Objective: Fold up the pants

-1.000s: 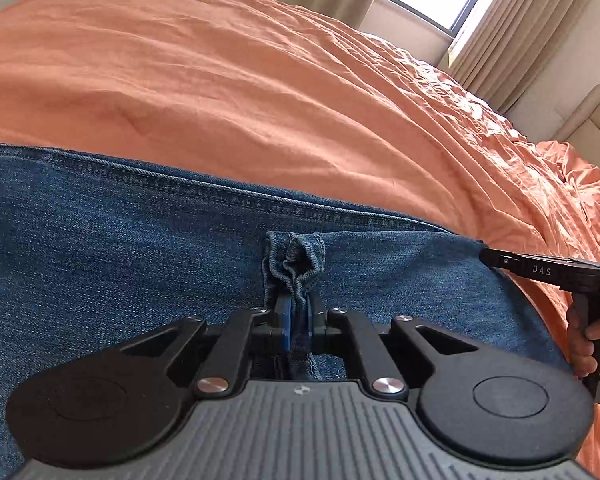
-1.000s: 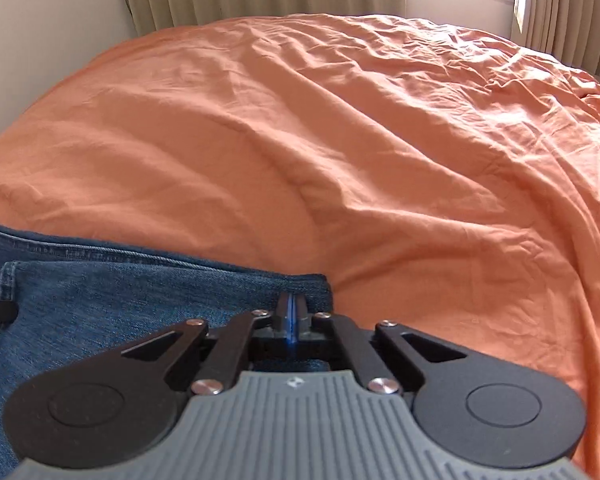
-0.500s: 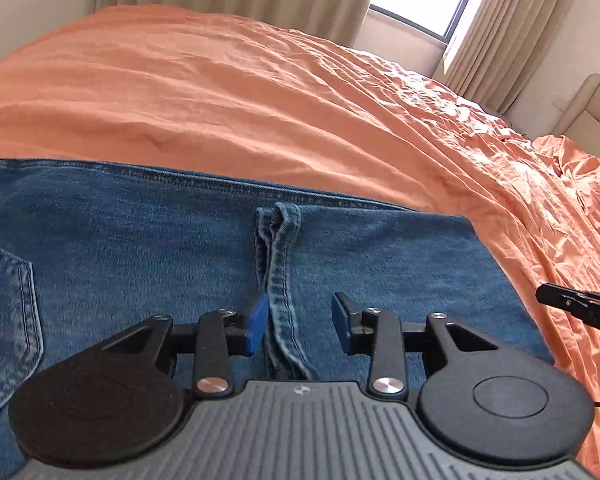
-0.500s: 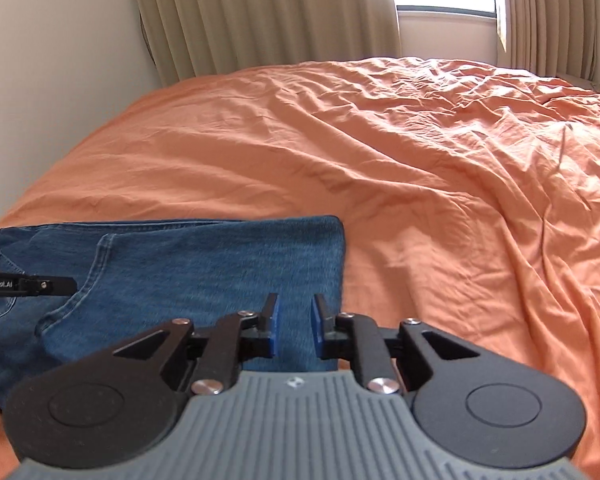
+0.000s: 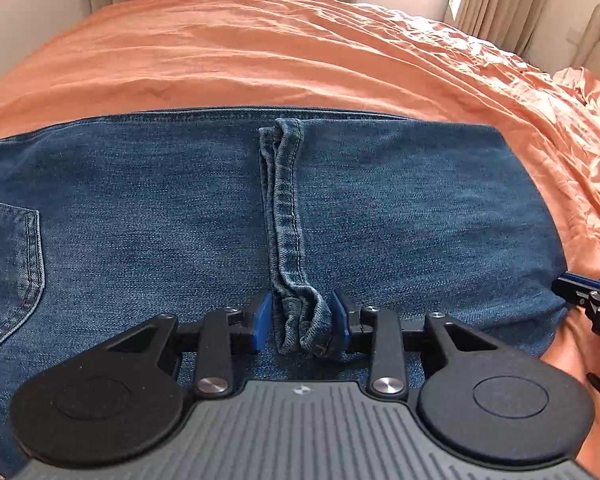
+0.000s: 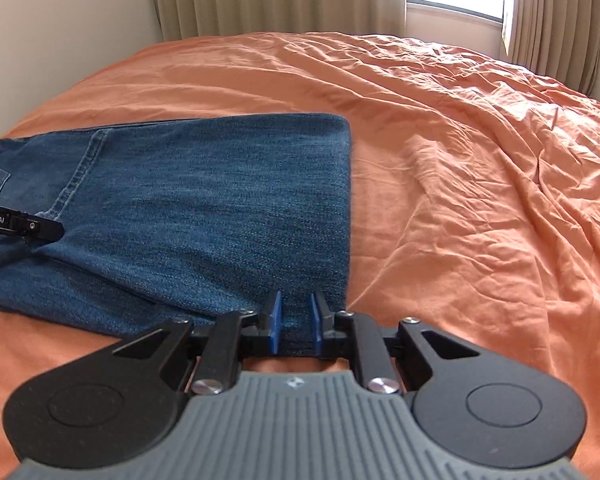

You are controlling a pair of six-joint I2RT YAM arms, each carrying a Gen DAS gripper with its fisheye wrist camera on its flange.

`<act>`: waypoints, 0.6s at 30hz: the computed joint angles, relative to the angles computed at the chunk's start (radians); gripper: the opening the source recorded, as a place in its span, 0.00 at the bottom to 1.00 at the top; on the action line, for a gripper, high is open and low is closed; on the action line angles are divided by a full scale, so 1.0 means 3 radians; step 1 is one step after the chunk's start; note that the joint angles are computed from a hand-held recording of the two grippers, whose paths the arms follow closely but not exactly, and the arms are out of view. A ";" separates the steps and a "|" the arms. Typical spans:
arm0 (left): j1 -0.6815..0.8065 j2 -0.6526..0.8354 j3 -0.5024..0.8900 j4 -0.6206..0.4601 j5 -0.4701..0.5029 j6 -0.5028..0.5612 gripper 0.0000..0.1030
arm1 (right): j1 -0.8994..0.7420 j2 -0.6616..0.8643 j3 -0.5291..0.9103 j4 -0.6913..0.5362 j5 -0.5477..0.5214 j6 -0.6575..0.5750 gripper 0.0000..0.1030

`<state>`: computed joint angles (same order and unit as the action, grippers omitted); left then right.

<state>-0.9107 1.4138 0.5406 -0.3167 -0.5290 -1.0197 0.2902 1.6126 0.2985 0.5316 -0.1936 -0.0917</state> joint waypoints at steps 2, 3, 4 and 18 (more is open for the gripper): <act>-0.0043 0.0058 0.0015 -0.0002 -0.0041 -0.0055 0.39 | -0.0032 0.0053 0.0001 0.0061 -0.0040 0.0010 0.11; -0.0064 0.0074 0.0031 -0.0022 -0.0064 -0.0073 0.39 | -0.0021 0.0048 0.0008 0.0050 -0.0024 -0.0003 0.11; -0.0102 0.0076 0.0045 -0.0062 -0.0094 -0.0154 0.39 | 0.0010 0.0017 0.0002 0.0036 0.0013 -0.0003 0.11; -0.1324 -0.1367 0.0169 -0.2752 -0.0969 -0.2558 0.48 | 0.0719 -0.1619 -0.0019 -0.1043 0.0047 0.0020 0.38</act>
